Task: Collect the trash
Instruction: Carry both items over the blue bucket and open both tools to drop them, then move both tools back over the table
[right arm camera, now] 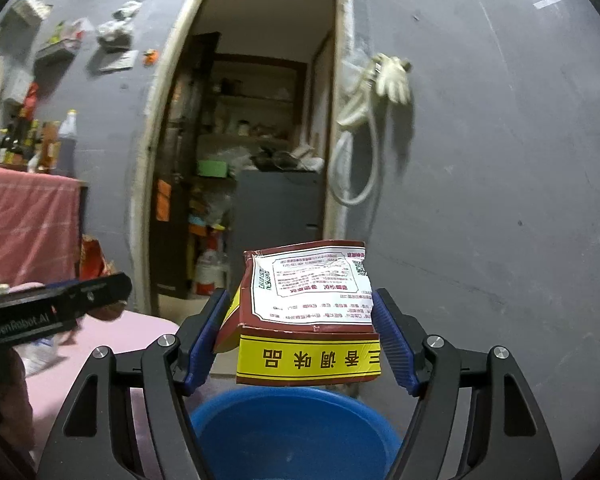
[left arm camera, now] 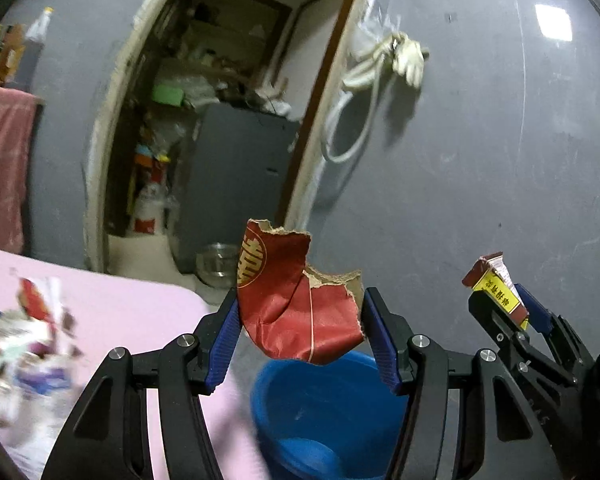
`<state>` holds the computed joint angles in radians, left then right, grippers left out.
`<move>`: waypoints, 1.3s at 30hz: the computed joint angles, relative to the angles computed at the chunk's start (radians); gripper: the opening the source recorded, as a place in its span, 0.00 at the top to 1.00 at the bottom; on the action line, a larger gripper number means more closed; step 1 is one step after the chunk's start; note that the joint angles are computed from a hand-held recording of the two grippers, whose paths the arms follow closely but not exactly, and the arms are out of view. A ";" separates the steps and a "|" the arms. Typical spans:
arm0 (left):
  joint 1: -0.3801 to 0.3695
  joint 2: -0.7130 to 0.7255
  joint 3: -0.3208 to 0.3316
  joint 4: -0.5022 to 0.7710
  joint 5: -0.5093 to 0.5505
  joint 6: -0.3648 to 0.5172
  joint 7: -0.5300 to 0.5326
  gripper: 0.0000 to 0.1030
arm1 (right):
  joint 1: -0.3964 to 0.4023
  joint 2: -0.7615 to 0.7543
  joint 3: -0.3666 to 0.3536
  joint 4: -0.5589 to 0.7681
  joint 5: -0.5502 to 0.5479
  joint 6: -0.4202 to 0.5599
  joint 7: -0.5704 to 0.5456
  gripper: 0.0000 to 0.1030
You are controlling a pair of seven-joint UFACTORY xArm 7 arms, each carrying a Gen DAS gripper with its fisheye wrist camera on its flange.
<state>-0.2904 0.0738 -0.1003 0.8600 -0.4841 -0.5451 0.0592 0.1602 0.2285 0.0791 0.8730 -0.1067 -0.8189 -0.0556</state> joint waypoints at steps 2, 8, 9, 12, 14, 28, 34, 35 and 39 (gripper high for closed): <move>-0.011 0.045 0.005 0.059 -0.026 0.044 0.023 0.48 | -0.022 0.015 -0.004 0.017 -0.022 0.031 0.036 0.31; -0.023 0.121 0.039 0.168 -0.018 0.221 -0.014 0.48 | -0.078 0.042 -0.002 0.045 -0.111 0.118 0.136 0.30; 0.020 0.130 0.009 0.176 0.039 0.242 -0.067 0.48 | -0.083 0.049 -0.001 0.047 -0.122 0.126 0.145 0.30; 0.071 0.139 -0.028 0.163 0.134 0.257 -0.160 0.47 | -0.106 0.060 0.007 0.058 -0.166 0.161 0.185 0.29; 0.096 0.143 -0.042 0.163 0.186 0.271 -0.204 0.45 | -0.110 0.061 0.008 0.061 -0.178 0.179 0.195 0.25; -0.137 0.051 0.170 0.093 0.064 0.212 -0.097 0.26 | -0.109 0.010 0.004 0.025 -0.158 0.112 0.242 0.09; -0.164 -0.066 0.152 0.017 -0.212 0.111 0.190 0.20 | -0.080 -0.049 0.007 -0.007 -0.143 0.053 0.259 0.00; -0.154 -0.088 0.138 0.000 -0.241 0.091 0.224 0.11 | -0.072 -0.063 0.008 -0.017 -0.139 0.040 0.257 0.00; -0.102 -0.186 0.090 -0.105 -0.276 -0.011 0.265 0.04 | -0.028 -0.096 0.017 -0.039 -0.100 0.000 0.227 0.00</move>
